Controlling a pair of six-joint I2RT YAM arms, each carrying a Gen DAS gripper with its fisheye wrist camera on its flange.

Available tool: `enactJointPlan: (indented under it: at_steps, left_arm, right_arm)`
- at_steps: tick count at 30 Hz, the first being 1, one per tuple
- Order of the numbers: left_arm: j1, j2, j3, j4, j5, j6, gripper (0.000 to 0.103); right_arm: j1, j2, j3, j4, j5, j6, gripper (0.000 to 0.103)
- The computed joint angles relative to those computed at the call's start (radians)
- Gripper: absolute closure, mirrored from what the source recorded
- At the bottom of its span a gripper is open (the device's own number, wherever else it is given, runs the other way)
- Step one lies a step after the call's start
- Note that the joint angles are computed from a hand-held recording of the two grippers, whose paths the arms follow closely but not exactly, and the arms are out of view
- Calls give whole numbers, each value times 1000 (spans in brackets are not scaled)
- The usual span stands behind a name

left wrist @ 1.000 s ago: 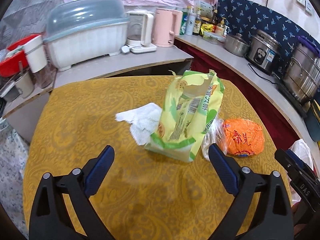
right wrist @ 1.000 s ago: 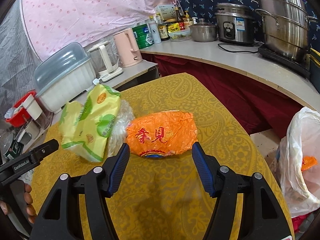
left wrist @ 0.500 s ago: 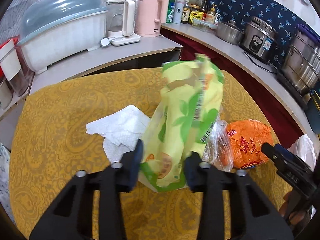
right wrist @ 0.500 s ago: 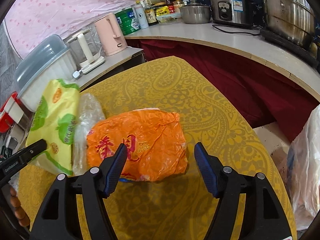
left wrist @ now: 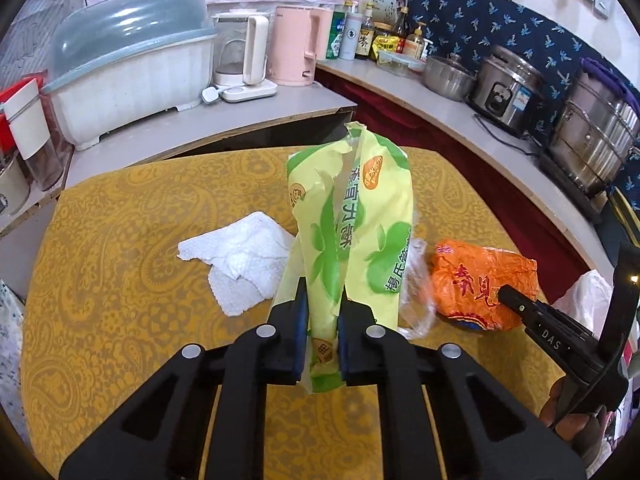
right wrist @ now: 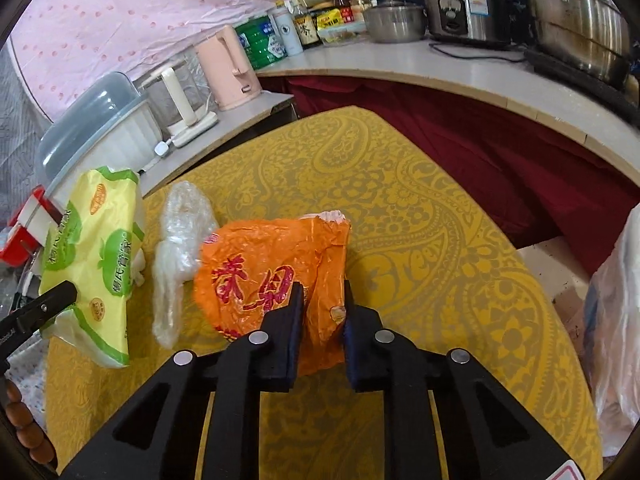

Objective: Collect trash
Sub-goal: 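Grasp the yellow-green snack bag with the left tool while the right tool grasps the orange bag, then carry the snack bag and orange bag over the bin with both tools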

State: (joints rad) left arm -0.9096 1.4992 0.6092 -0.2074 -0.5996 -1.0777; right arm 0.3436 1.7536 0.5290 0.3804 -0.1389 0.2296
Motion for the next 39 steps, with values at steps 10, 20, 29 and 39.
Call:
enactJointPlan:
  at_steps: [10,20,29,39]
  left_arm:
    - [-218,-16,174,-262,-130,-155,92]
    - [-378,155,472,-387,-196,-171,92]
    - [-443,342,733,-409,-195,-87,92]
    - [-459,562,1028,-429,-149,38,92]
  right_arm:
    - [-102,-437,-153,-185,-55,-43,88]
    - [-469,-868,-196,-541,-283,-214,88]
    - [-948,-912,-124,-784,-570,-501,88]
    - [-1315,-676,6,-884,-738,-779,88]
